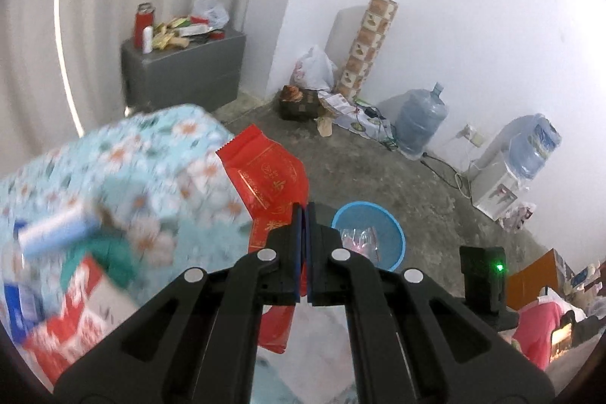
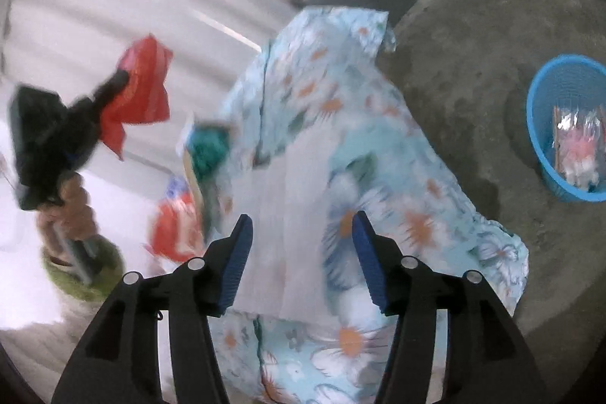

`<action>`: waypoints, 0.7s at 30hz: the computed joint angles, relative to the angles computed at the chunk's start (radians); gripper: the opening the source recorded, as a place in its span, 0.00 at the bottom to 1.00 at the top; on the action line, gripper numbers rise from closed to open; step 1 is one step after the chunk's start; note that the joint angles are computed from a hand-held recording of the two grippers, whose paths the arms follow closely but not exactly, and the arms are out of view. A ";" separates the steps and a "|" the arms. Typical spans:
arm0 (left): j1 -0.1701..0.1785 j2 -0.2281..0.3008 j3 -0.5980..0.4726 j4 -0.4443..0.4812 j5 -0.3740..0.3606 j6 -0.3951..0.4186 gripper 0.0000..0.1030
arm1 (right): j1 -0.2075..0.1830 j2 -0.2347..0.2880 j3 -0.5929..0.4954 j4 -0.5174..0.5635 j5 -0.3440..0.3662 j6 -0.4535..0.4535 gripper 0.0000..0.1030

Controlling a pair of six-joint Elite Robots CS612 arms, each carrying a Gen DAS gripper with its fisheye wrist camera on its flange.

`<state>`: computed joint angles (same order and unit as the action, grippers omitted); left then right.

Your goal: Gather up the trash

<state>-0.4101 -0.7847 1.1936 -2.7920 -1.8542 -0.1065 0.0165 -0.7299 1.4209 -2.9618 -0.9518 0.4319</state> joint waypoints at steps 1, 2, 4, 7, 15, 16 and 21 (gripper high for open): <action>0.005 -0.007 0.018 -0.012 -0.004 -0.008 0.00 | 0.023 -0.010 -0.004 0.040 -0.079 -0.070 0.52; 0.010 -0.013 0.040 -0.027 -0.012 -0.020 0.00 | 0.049 -0.020 -0.008 0.067 -0.184 -0.129 0.52; 0.019 -0.023 0.073 -0.046 -0.027 -0.032 0.00 | 0.086 -0.032 -0.015 0.101 -0.340 -0.215 0.52; 0.028 -0.029 0.098 -0.068 -0.044 -0.037 0.00 | 0.124 -0.037 -0.024 0.135 -0.518 -0.284 0.30; 0.028 -0.029 0.108 -0.078 -0.057 -0.015 0.00 | 0.101 -0.075 0.038 0.043 -0.508 -0.163 0.03; 0.026 -0.027 0.103 -0.071 -0.060 -0.012 0.00 | 0.091 -0.082 0.052 0.016 -0.498 -0.131 0.03; 0.010 -0.013 0.076 -0.055 -0.076 0.001 0.00 | 0.047 -0.096 0.091 -0.057 -0.499 -0.010 0.03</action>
